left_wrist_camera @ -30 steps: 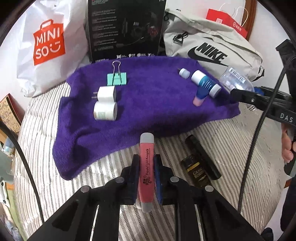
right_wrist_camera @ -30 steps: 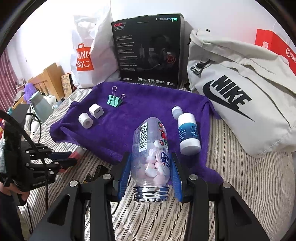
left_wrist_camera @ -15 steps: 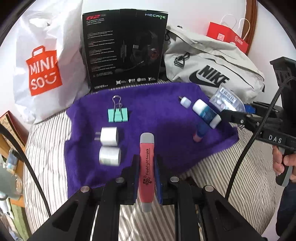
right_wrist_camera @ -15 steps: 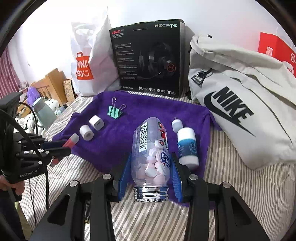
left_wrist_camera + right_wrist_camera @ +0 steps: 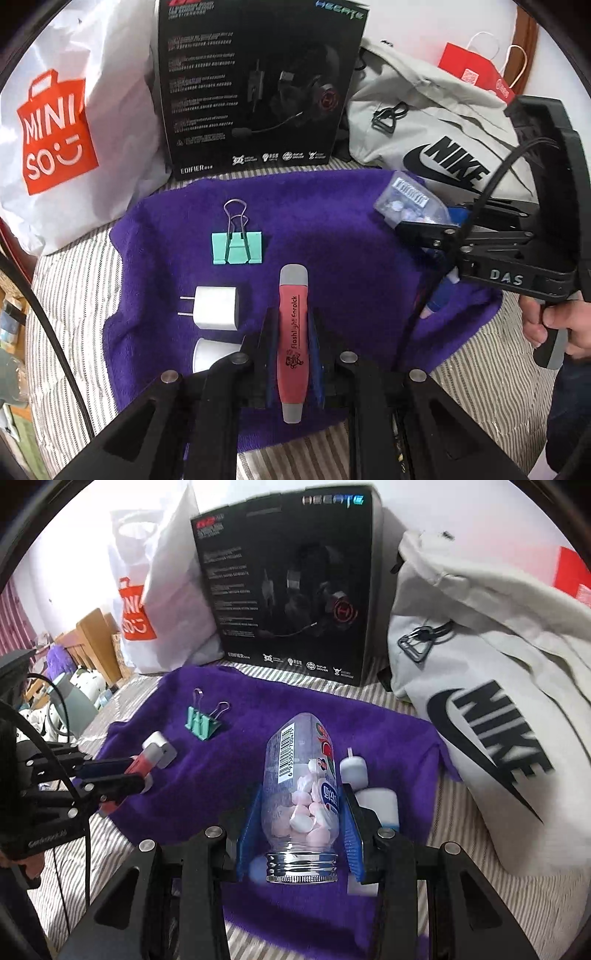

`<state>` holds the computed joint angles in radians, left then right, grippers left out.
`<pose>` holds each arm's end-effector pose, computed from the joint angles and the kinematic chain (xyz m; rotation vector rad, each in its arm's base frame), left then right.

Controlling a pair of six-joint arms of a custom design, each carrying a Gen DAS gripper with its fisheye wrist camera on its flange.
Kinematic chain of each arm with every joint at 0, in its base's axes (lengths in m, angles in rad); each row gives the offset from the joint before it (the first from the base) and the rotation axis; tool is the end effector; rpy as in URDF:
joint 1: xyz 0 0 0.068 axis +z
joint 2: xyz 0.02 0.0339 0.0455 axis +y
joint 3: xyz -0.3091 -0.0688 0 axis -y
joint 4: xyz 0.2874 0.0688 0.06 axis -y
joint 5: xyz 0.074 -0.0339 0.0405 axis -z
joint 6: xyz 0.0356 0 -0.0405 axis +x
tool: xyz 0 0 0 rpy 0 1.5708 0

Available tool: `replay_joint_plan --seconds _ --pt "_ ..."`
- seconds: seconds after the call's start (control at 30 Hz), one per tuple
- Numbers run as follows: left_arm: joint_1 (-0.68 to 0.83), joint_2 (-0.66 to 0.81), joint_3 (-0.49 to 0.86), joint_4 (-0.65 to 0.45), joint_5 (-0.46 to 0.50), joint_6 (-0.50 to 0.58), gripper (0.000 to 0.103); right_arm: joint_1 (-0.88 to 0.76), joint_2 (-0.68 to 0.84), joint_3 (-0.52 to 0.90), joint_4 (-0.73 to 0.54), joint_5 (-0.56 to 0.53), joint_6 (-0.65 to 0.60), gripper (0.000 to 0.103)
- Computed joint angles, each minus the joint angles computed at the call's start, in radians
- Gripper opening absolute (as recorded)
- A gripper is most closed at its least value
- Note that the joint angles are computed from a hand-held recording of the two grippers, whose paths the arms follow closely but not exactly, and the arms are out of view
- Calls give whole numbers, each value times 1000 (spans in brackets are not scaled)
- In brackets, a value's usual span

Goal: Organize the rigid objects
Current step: 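Release the pink tube onto the towel with the left tool while the right tool releases the pill bottle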

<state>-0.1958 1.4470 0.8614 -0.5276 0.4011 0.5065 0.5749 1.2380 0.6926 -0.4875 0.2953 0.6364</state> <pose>0.2932 -0.0723 0.2156 1.0096 2.3982 -0.4283 0.2165 0.1279 0.2150 0.1818 2.5308 0.0878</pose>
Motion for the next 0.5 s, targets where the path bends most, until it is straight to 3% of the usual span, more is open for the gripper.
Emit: replay_joint_plan --seconds 0.3,0.5 --pt "-16 79 22 21 -21 -18 15 -63 191 35 86 -89 -95 41" --pt "-29 117 37 35 -40 -27 15 -66 239 40 104 -109 -113 41"
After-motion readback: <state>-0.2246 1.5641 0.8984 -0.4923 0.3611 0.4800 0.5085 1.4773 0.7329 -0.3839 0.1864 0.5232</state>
